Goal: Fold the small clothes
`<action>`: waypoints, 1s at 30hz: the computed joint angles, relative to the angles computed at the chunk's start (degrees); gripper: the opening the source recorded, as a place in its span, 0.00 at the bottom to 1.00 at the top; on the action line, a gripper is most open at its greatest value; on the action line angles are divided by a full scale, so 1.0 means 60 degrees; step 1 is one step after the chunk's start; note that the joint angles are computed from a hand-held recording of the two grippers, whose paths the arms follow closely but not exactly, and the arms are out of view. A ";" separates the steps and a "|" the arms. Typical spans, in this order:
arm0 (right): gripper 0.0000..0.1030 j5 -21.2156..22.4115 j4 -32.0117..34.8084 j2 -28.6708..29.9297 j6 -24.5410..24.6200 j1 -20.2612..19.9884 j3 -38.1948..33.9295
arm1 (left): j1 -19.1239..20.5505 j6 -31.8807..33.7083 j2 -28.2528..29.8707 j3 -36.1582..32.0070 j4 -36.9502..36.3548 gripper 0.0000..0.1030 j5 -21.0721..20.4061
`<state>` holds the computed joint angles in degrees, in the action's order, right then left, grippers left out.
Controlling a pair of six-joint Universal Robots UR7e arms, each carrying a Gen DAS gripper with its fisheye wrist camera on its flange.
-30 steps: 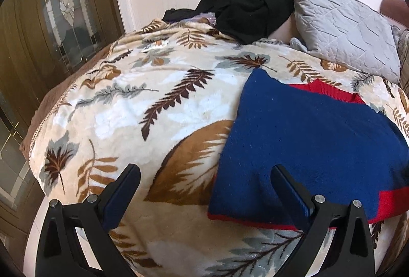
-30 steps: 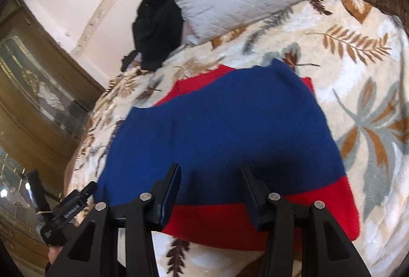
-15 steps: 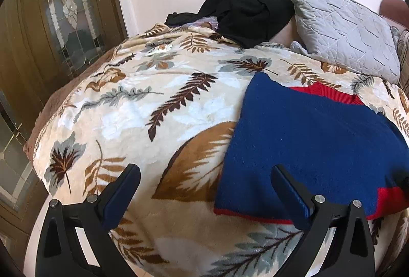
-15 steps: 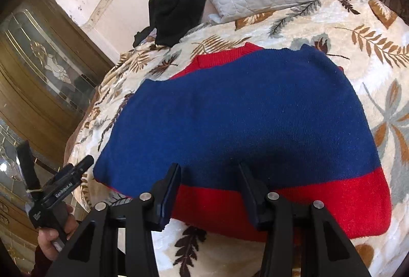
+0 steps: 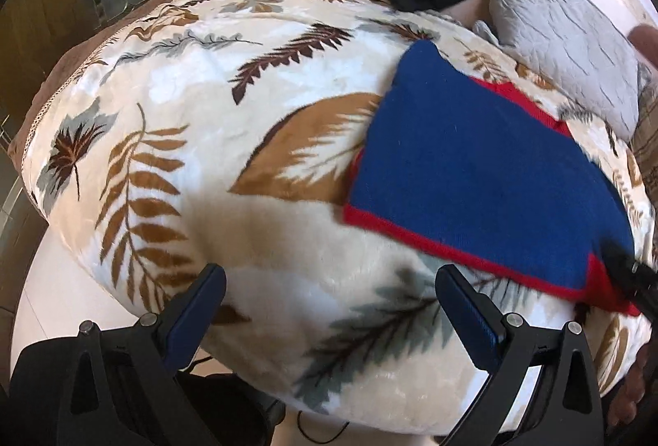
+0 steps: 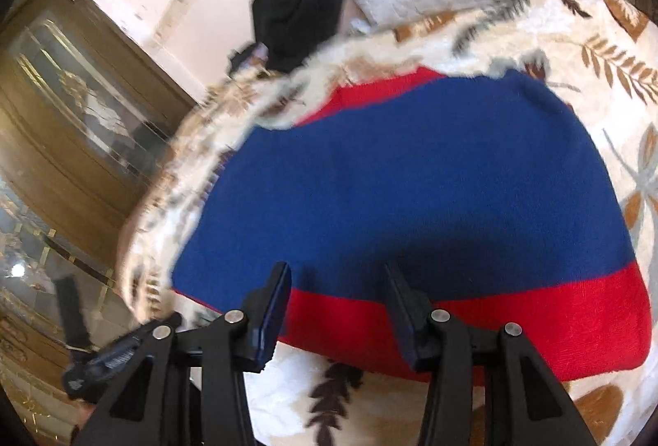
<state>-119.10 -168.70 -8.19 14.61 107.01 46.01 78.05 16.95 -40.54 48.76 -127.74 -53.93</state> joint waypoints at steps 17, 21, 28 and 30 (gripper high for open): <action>0.49 0.0154 0.0011 -0.0068 0.0059 -0.0059 0.0130 | -0.0222 0.0659 0.0222 -0.0186 -0.0914 0.99 0.0297; 0.49 0.0272 -0.0028 -0.0120 0.0157 -0.0084 0.0220 | -0.0289 0.0840 0.0145 0.0007 -0.1178 0.99 0.0352; 0.49 0.0545 -0.0134 -0.0265 0.0357 -0.0160 0.0447 | -0.0363 0.0859 0.0082 0.0092 -0.1195 0.99 0.0304; 0.49 0.0652 -0.0208 -0.0310 0.0433 -0.0191 0.0538 | -0.0378 0.0860 0.0094 0.0075 -0.1151 0.99 0.0329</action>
